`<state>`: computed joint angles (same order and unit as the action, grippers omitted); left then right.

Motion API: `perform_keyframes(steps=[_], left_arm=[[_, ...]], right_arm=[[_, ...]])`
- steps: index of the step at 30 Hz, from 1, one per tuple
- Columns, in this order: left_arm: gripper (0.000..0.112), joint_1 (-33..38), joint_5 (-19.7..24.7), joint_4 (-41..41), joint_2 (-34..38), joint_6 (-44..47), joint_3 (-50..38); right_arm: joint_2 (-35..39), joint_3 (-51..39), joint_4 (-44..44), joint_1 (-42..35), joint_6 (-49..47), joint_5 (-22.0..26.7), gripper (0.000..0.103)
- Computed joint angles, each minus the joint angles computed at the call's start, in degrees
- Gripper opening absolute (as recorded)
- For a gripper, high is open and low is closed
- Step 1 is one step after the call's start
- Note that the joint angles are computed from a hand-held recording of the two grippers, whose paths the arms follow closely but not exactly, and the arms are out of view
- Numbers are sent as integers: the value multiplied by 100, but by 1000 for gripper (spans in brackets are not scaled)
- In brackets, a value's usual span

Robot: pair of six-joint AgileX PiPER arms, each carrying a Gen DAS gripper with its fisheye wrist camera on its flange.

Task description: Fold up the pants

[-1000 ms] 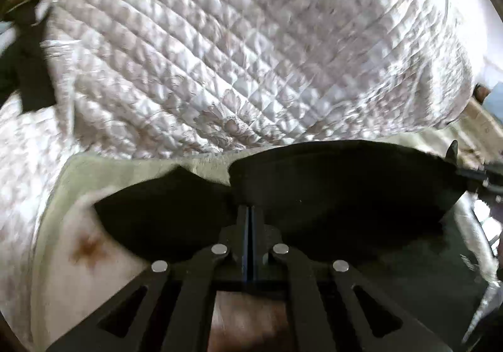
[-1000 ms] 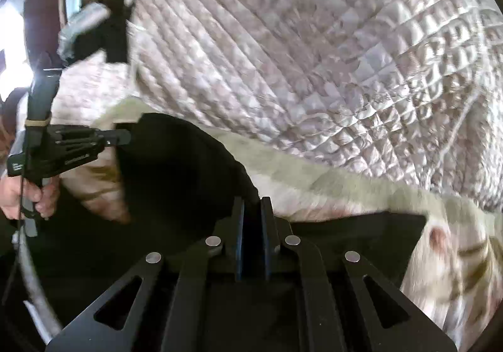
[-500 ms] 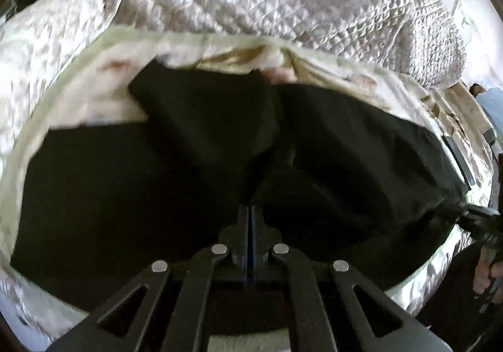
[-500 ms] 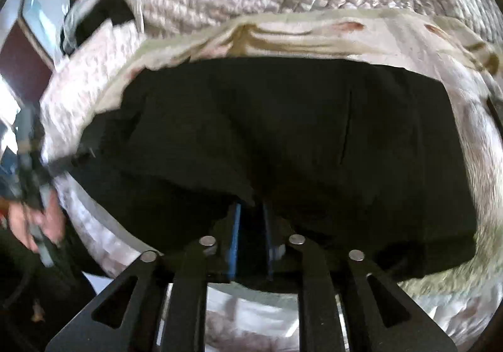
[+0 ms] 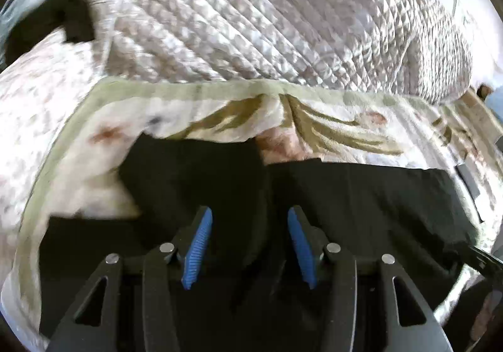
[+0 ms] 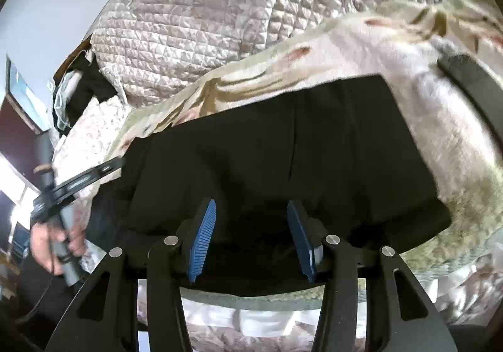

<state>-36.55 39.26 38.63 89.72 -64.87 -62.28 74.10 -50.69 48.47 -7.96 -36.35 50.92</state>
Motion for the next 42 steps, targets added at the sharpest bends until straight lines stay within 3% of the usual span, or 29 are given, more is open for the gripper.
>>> perform_keyframes(steps=[4, 8, 9, 12, 13, 15, 19, 24, 27, 31, 38, 42], left_arm=[[53, 213, 237, -94, 964, 358, -829], [53, 371, 223, -235, 1480, 718, -1269], [50, 398, 157, -201, 1505, 718, -1262], [8, 392, -16, -39, 1364, 559, -1091], [7, 358, 139, 64, 1352, 424, -1110], [6, 375, 18, 272, 1035, 2, -801], [6, 60, 265, 1263, -71, -1475, 220], [4, -654, 1229, 1885, -1641, -3152, 1612], [4, -976, 1747, 1868, -2206, -3814, 2282], [5, -521, 1167, 1389, -2571, -3995, 2915], [8, 199, 60, 1273, -2903, -4054, 3381], [36, 694, -660, 1111, -3084, -4076, 3661]], right_arm=[[167, 47, 153, 20, -110, -73, 48], [344, 43, 307, -47, -188, -80, 48], [393, 20, 309, -10, -156, -122, 48], [419, 18, 266, 70, -80, -252, 48], [403, 30, 265, 76, -71, -274, 48], [384, 44, 301, 64, -85, -299, 48], [274, 102, 290, -37, -146, -292, 48], [40, 203, 327, -221, -166, -221, 48], [-174, 329, 220, -268, -67, -101, 48], [-443, 624, 59, -185, 131, -100, 48], [-652, 913, 24, -384, 429, -250, 50], [-627, 941, 142, -609, 500, -217, 54]])
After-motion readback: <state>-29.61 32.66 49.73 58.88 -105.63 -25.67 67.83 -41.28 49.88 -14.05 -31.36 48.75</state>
